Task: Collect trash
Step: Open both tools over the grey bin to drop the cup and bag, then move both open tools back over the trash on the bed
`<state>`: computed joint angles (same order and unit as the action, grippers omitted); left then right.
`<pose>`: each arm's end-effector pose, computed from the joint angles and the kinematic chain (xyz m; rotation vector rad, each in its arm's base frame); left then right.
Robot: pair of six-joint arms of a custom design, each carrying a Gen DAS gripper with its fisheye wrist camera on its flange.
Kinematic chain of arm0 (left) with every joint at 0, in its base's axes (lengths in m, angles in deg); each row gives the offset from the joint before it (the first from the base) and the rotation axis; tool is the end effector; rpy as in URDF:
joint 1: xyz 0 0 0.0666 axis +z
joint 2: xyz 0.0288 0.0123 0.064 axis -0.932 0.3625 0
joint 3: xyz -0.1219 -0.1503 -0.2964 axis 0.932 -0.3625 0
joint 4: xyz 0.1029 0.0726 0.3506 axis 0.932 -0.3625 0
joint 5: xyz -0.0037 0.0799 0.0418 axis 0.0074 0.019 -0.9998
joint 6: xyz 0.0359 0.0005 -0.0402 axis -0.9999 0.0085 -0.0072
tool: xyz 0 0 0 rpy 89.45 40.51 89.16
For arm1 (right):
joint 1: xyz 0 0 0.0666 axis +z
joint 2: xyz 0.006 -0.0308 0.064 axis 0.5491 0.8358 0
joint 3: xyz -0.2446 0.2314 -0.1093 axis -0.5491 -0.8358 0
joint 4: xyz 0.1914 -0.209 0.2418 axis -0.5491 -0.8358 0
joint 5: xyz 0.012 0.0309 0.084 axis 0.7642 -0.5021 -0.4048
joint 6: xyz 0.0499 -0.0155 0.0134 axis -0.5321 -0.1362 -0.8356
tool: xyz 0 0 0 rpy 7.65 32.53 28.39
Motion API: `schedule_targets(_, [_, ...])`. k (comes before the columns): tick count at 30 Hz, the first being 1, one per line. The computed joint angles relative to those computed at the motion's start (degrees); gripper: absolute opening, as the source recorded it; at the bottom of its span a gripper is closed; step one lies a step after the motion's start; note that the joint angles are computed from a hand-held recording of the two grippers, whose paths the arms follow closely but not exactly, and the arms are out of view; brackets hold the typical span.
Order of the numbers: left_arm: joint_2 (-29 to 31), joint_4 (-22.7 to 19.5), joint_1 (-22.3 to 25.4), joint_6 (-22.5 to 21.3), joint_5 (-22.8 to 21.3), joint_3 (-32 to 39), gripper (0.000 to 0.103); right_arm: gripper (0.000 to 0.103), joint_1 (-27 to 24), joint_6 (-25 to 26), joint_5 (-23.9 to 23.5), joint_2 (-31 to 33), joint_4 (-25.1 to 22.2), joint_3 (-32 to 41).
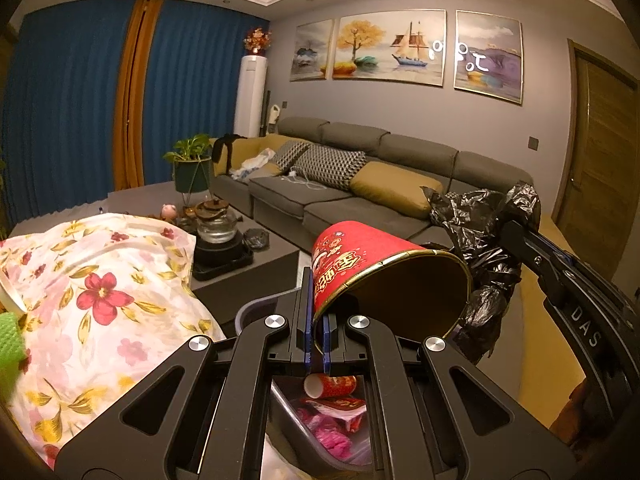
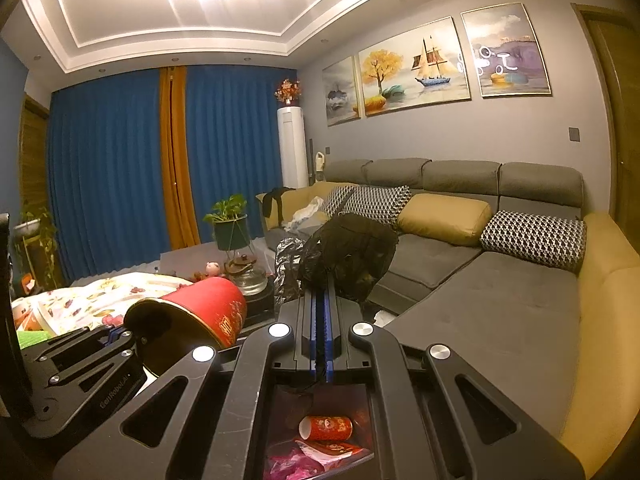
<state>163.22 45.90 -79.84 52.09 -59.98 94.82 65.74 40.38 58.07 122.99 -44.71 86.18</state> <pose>0.5669 -0.1174 0.4592 0.2332 1.9382 -0.3276 0.4966 0.2912 0.4695 0.1221 1.7884 0.0314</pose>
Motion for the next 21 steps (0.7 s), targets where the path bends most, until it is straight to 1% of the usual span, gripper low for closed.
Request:
schedule_targets(7, [1.2, -0.7, -0.7, 0.0, 0.2, 1.3, 0.003, 0.004, -0.6, -0.5, -1.2, 0.2, -0.6, 0.4])
schedule_targets(8, [1.4, -0.9, -0.7, 0.0, 0.3, 1.6, 0.003, 0.011, -0.7, -0.6, -1.5, 0.1, -0.6, 0.4])
schedule_targets(9, [1.5, -1.0, -0.8, 0.0, -0.1, 1.8, 0.004, 0.020, -0.7, -0.7, -1.4, 0.0, -0.3, 0.3])
schedule_targets(10, [1.8, -1.4, -0.8, 0.0, -0.2, 2.2, 0.005, 0.033, -0.7, -0.6, -1.2, -0.1, 0.0, 0.2])
schedule_targets(11, [1.8, -1.6, -0.8, 0.1, -0.1, 2.2, 0.008, 0.036, -0.6, -0.4, -0.6, -0.2, 0.5, -0.1])
schedule_targets(13, [2.1, -2.0, -0.6, 0.2, 0.3, 2.6, 0.012, 0.036, -0.7, -0.2, -0.4, -0.4, 0.6, -0.3])
schedule_targets(14, [2.2, -2.2, -0.6, 0.2, 0.2, 2.7, 0.016, 0.036, -0.7, -0.5, -0.4, -0.4, 0.6, -0.4])
schedule_targets(15, [2.3, -2.3, -0.6, 0.2, 0.0, 2.8, 0.022, 0.036, -0.8, -0.9, -0.6, -0.5, 0.4, -0.4])
schedule_targets(16, [2.4, -2.5, -0.5, 0.3, -0.1, 2.8, 0.025, 0.036, -0.9, -1.2, -0.6, -0.6, 0.1, -0.4])
schedule_targets(18, [2.2, -2.4, -0.4, 0.9, -0.6, 2.6, 0.042, 0.036, -0.9, -1.5, -0.5, -0.6, -0.1, -0.5])
schedule_targets(20, [2.1, -1.9, -0.2, 1.4, -0.5, 2.3, 0.052, 0.038, -0.8, -1.8, -0.4, -0.7, -0.4, -0.6])
schedule_targets(21, [1.9, -1.8, -0.1, 1.5, -0.3, 2.1, 0.055, 0.038, -0.8, -1.9, -0.4, -0.8, -0.6, -0.6])
